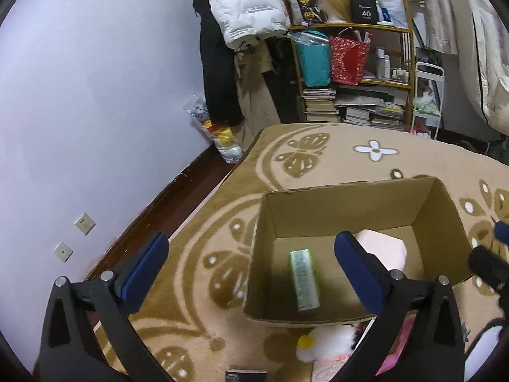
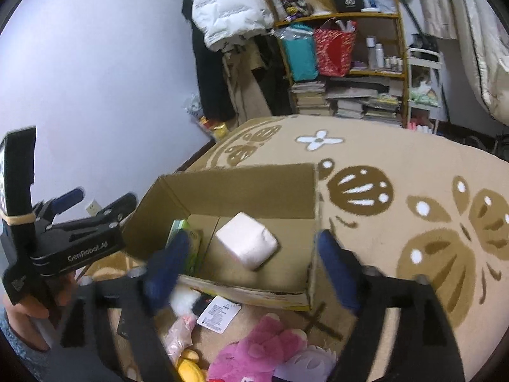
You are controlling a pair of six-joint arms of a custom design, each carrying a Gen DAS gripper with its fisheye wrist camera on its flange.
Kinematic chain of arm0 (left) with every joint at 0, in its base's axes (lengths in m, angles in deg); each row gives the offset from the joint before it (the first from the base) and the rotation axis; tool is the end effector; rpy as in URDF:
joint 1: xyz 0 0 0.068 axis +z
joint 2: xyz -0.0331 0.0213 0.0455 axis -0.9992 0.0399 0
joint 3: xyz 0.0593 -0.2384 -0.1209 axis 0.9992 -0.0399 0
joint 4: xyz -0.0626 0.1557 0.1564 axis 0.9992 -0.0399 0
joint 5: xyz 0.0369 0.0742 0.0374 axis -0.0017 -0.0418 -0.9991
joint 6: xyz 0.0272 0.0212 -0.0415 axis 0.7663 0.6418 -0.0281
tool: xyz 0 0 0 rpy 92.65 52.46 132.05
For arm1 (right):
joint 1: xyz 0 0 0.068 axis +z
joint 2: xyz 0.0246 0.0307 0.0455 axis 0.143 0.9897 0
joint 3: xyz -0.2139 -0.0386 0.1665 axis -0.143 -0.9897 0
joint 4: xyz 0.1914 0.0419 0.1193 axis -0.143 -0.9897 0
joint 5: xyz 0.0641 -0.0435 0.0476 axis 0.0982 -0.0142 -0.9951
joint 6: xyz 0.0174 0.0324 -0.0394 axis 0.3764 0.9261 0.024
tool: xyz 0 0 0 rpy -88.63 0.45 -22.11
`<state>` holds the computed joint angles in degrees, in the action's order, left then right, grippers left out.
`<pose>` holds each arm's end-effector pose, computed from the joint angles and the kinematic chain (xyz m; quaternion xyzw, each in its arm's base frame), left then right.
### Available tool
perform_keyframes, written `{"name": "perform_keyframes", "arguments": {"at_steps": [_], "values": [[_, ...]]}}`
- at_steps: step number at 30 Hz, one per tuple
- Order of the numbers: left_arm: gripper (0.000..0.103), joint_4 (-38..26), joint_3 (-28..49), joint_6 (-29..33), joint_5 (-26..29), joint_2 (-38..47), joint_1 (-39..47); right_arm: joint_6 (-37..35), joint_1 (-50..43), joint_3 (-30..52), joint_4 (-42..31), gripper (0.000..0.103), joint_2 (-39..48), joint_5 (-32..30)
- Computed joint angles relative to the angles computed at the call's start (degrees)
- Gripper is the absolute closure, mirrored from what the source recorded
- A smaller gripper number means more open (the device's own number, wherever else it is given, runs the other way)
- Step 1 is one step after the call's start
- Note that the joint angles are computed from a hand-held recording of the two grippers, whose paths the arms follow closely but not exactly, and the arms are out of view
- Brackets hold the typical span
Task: Organize soft objects
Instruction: 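Carry both items over the box and open both tools to drop them inside, then grasp the black 'Face' tissue pack with the left tool while the right tool approaches the pink bagged item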
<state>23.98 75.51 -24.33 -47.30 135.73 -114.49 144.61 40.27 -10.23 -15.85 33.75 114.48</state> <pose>0.3586 -0.1812 0.2411 0.3226 0.8415 -0.0481 0.4307 0.1945 0.0957 0.2424 0.3196 0.8457 -0.0060 0.4273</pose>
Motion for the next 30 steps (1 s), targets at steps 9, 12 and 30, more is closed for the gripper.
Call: {"name": "perform_keyframes", "arguments": {"at_steps": [9, 12, 30], "values": [[0.000, -3.33, -0.73, -0.56, 1.52, -2.67, 2.22, 4.42, 2.24, 1.57, -5.46, 0.003, -1.50, 1.01], [0.000, -6.37, -0.11, 0.01, 2.75, -2.82, 3.32, 5.78, 4.10, 1.73, -6.83, 0.002, -1.64, 0.82], [0.000, -23.06, 3.00, 3.23, 4.23, 2.29, 7.97, 5.82, 11.53, 6.22, -5.51, 0.000, 8.90, -2.75]]}}
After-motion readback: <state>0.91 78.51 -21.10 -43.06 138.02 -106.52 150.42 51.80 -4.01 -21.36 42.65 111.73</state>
